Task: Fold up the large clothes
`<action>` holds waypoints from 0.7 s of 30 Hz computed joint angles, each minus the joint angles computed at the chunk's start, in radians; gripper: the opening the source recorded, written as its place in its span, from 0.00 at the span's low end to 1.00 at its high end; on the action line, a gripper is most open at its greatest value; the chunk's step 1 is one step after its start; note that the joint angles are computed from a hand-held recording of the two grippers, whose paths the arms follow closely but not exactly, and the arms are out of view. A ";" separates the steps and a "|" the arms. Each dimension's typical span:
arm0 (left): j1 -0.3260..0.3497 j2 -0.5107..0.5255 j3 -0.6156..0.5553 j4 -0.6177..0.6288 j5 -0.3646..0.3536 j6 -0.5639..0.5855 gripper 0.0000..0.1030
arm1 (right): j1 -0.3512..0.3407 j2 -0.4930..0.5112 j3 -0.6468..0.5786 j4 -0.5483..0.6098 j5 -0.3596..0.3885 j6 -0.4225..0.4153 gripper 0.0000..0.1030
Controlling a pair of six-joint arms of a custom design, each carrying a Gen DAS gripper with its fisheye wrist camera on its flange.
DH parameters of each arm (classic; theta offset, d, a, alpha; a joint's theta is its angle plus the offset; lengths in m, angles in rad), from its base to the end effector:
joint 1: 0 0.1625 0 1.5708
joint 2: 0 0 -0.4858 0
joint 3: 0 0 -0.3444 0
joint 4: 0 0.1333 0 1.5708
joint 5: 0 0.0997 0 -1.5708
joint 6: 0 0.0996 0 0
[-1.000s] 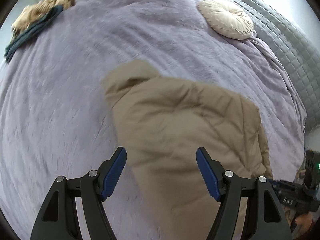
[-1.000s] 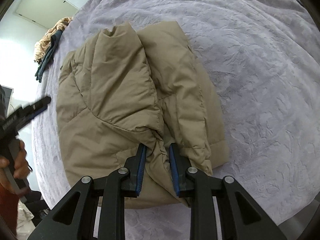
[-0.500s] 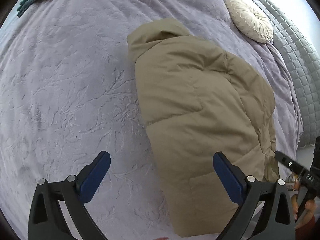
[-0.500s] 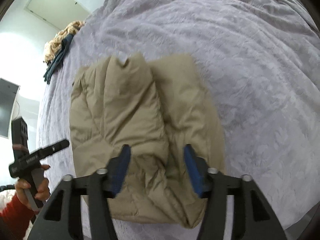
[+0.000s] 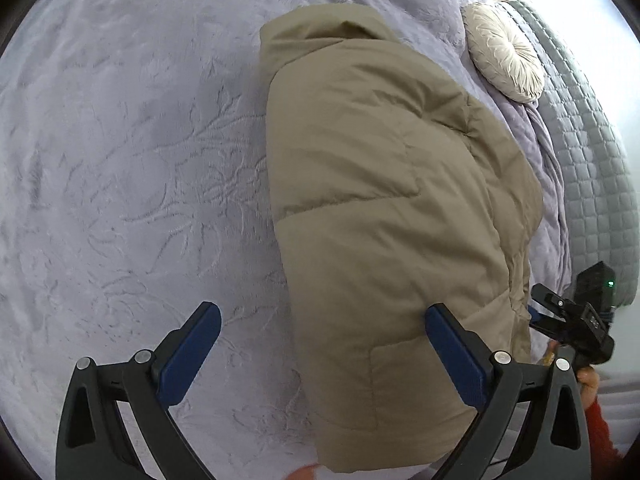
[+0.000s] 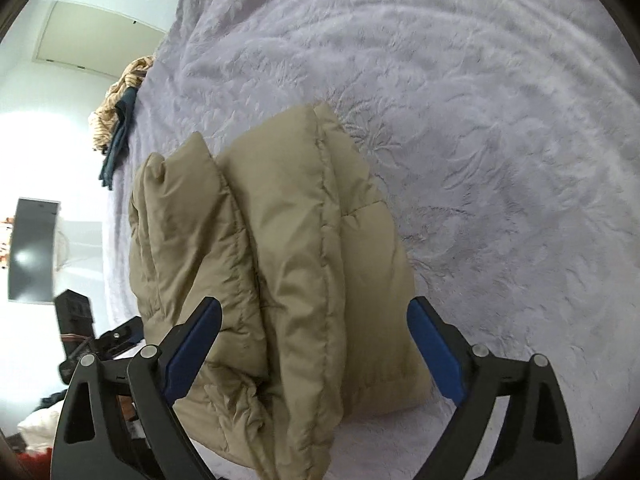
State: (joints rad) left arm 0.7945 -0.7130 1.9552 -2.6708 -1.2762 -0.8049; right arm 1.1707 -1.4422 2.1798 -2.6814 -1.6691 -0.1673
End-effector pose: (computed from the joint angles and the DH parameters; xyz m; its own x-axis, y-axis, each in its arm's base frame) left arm -0.2793 -0.5159 0.0458 -0.9532 -0.0240 -0.3014 0.0094 0.9940 -0.1089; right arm -0.0600 -0.4590 0.3567 -0.9504 0.2719 0.1508 0.2074 0.9157 -0.3441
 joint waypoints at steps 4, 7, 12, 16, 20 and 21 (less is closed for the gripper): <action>0.015 0.001 0.012 -0.035 -0.012 0.030 1.00 | -0.053 0.028 -0.063 0.132 0.098 -0.045 0.92; 0.034 -0.002 0.029 -0.088 -0.042 0.054 1.00 | -0.069 0.062 -0.109 0.190 0.111 -0.078 0.92; 0.113 0.024 0.058 -0.262 -0.249 0.130 1.00 | -0.093 0.104 -0.151 0.240 0.154 -0.133 0.92; 0.155 0.071 0.055 -0.364 -0.343 0.181 1.00 | -0.117 0.150 -0.200 0.292 0.205 -0.160 0.92; 0.188 0.117 0.048 -0.426 -0.383 0.208 1.00 | -0.137 0.209 -0.255 0.351 0.238 -0.170 0.92; 0.195 0.124 0.047 -0.437 -0.396 0.213 1.00 | -0.138 0.221 -0.263 0.358 0.245 -0.173 0.92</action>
